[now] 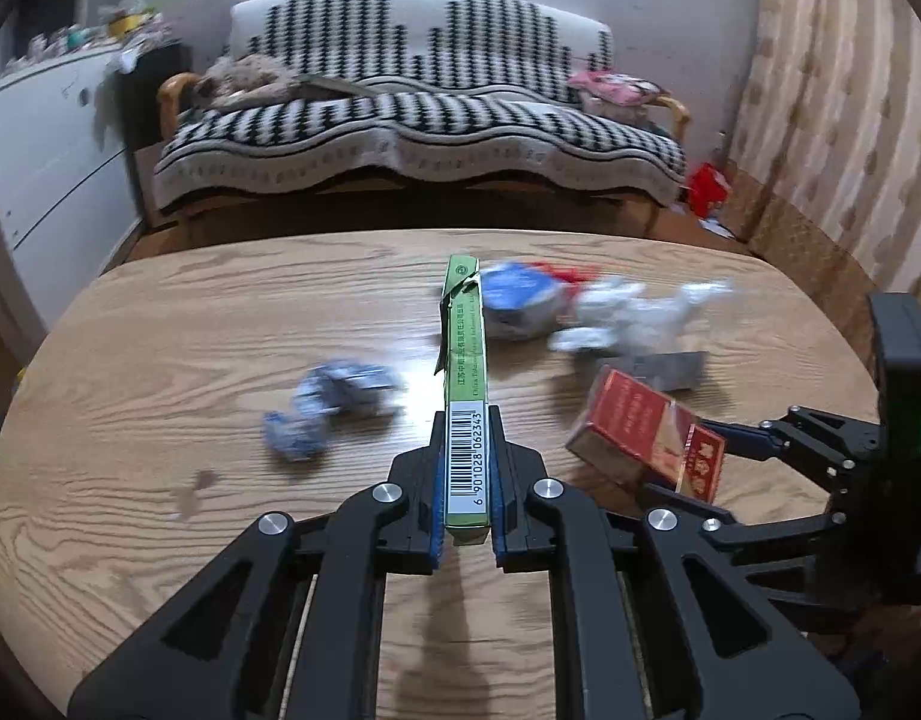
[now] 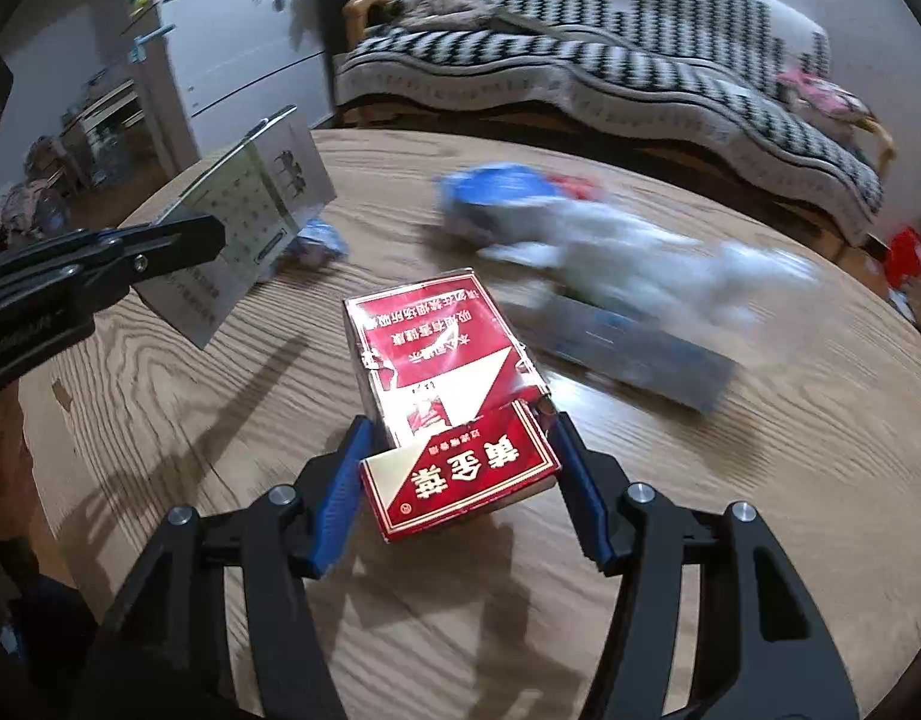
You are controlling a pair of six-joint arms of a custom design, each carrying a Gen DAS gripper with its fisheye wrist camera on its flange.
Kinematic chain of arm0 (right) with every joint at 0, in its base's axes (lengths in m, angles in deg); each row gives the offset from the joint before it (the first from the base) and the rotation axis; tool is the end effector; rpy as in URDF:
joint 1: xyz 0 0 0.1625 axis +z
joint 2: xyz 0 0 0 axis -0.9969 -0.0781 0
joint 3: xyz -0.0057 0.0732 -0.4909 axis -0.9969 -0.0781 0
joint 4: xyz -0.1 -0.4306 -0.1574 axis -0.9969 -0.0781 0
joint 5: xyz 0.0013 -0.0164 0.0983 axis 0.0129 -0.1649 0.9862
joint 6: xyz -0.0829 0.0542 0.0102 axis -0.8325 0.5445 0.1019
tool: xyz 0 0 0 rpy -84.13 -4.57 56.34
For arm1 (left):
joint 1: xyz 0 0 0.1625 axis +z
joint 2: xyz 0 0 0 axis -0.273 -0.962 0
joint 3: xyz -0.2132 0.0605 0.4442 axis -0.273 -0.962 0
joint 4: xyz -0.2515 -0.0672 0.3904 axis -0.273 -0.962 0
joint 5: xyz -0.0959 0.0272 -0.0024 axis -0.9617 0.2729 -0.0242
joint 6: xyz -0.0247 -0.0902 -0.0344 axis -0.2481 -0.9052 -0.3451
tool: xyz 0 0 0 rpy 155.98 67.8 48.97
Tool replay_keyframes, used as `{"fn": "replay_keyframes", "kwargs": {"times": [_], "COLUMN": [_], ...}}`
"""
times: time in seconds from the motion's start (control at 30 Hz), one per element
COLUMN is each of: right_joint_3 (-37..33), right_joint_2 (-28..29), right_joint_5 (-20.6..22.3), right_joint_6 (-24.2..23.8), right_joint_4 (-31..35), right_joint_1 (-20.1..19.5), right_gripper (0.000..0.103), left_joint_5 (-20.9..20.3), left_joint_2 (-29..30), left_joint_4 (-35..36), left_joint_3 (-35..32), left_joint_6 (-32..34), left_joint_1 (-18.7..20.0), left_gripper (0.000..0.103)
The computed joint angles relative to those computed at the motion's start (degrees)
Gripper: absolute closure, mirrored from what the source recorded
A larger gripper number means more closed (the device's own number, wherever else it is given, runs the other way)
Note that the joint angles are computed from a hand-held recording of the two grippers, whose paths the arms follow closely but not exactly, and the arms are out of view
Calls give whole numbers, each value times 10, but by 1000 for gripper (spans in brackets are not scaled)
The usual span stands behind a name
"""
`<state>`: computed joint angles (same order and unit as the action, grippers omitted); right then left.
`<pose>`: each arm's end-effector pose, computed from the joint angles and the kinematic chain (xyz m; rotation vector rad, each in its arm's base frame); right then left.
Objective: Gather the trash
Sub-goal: 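Grasp green-white box with left tool while right tool grasps red cigarette pack, then carry both packs over the bin and open right tool to drop pack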
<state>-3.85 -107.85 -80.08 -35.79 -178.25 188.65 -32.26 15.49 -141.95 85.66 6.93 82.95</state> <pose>0.2833 -0.8343 0.0220 0.8326 -2.3876 0.5455 -0.1321 -0.8117 0.2388 0.4984 2.3556 -0.9106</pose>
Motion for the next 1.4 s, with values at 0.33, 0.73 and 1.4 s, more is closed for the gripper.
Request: {"fn": "replay_keyframes", "kwargs": {"times": [0.33, 0.73, 1.4], "right_joint_3": [188, 374, 507], "right_joint_2": [-173, -377, -569], "right_joint_5": [-50, -96, -41], "right_joint_6": [53, 145, 269], "right_joint_4": [-138, -245, -175], "right_joint_1": [-61, -171, -348], "right_gripper": [44, 44, 44], "left_joint_5": [-64, -171, -293], "left_joint_2": [64, 166, 290], "left_joint_4": [30, 87, 168], "left_joint_3": [-4, -30, -91], "left_joint_6": [34, 55, 71], "left_joint_1": [-78, -167, -239], "left_gripper": [93, 93, 93]}}
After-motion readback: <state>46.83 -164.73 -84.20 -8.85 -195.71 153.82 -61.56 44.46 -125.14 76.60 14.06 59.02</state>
